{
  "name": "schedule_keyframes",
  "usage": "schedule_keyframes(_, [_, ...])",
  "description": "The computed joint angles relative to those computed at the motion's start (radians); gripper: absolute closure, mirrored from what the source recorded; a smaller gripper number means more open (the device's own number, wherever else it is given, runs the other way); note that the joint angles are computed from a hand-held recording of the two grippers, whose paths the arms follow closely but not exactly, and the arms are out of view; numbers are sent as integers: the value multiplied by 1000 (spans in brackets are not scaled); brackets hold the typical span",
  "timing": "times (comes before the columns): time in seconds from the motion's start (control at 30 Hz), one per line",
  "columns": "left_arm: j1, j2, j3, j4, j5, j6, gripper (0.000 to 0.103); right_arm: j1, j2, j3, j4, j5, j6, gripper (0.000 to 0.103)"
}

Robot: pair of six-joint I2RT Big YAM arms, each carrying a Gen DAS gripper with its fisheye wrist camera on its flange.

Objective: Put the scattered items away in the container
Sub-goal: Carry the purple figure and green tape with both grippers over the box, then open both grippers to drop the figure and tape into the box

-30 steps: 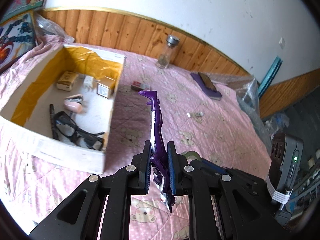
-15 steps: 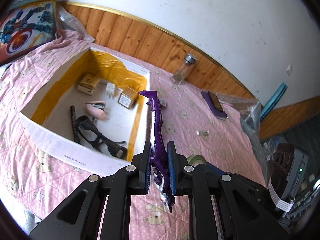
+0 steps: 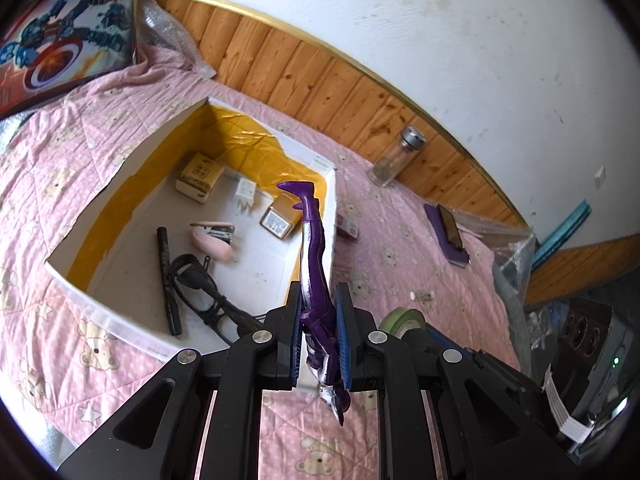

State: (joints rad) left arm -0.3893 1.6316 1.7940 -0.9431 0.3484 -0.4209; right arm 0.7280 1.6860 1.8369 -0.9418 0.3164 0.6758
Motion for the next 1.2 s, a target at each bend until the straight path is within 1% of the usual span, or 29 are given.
schedule_keyframes(0.13, [3, 51, 62, -42, 10, -24, 88, -18, 32, 42, -4, -25, -30, 86])
schedule_keyframes(0.33, [0, 126, 152, -102, -4, -45, 88, -52, 78, 105, -18, -60, -70, 86])
schedule_keyframes(0.57, [-5, 231, 278, -206, -1, -102, 88, -88, 143, 195, -48, -92, -117, 86])
schedule_keyframes(0.73, [-9, 299, 357, -283, 7, -138, 88, -109, 204, 286, -88, -108, -160, 86])
schedule_keyframes(0.8, [-11, 320, 382, -305, -4, -149, 87, -118, 238, 340, -112, -117, -184, 86])
schedule_keyframes(0.97, [-6, 376, 445, -359, 11, -180, 87, -134, 316, 466, -176, -129, -241, 86])
schedule_keyframes(1.1, [-2, 412, 486, -396, 11, -194, 87, -142, 396, 591, -253, -139, -282, 86])
schedule_keyframes(1.2, [0, 431, 504, -410, 11, -203, 87, -144, 462, 697, -318, -142, -306, 86])
